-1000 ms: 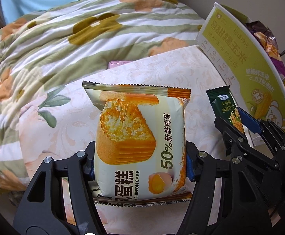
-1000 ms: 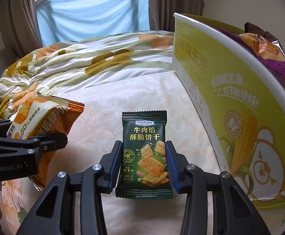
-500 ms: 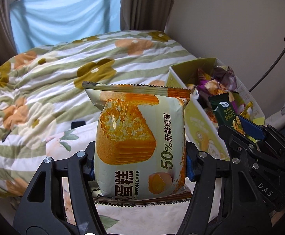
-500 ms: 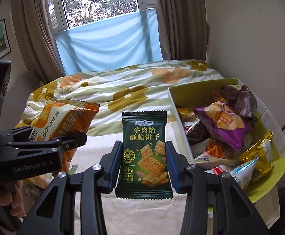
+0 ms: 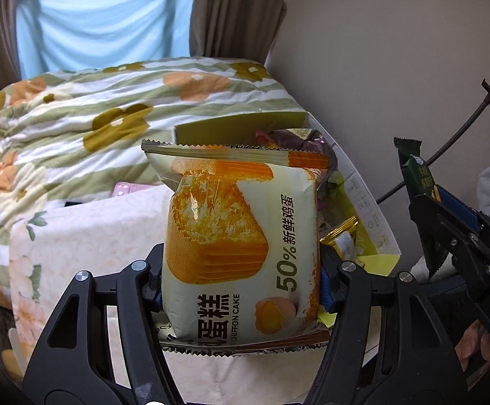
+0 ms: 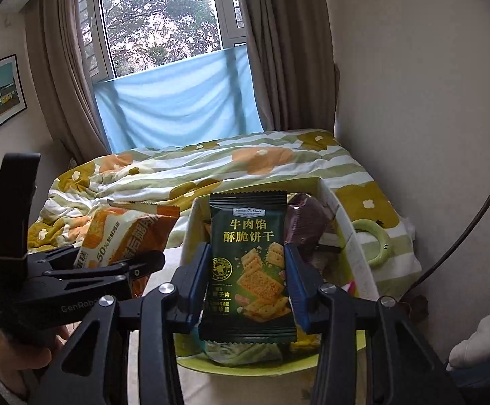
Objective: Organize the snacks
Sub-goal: 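Carry the cake packet and green biscuit packet over the box with both tools, then open both tools to drop the two packets into the box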
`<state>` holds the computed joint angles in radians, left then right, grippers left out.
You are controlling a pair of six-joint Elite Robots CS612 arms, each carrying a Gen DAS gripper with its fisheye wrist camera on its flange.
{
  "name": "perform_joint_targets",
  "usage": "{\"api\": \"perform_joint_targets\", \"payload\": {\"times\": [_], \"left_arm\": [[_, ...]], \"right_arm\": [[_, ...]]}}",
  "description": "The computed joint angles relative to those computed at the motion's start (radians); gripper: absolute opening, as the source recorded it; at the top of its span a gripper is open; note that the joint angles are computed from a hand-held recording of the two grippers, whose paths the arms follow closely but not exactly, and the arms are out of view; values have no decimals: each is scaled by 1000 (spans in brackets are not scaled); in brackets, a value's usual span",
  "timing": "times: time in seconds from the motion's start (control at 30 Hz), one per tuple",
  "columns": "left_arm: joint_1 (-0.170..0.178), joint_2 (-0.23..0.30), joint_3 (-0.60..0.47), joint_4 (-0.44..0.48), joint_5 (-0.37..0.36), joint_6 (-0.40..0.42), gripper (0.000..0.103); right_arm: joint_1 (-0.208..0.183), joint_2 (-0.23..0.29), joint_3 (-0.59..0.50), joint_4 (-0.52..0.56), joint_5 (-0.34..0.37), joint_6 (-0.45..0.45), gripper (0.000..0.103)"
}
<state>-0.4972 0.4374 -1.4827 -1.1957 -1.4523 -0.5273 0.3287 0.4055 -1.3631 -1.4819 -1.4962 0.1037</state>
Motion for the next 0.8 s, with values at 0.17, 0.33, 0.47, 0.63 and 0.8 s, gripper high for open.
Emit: {"api": "perform_joint_targets", "payload": {"times": [0.17, 0.33, 0.47, 0.63, 0.8], "left_arm": [[-31, -2, 54, -35, 24, -101, 68], [-55, -5, 65, 39, 157, -123, 102], [-66, 4, 30, 106, 215, -141, 102], [-64, 22, -32, 165, 221, -185, 102], [-69, 26, -69, 218, 257, -223, 102]], "right_arm": [[-47, 1, -4, 25, 73, -57, 40], [-75, 0, 8, 47, 149, -107, 40], [-85, 5, 9, 52, 203, -120, 40], [-83, 4, 17, 68, 245, -146, 40], [-79, -25, 73, 83, 288, -187, 40]]}}
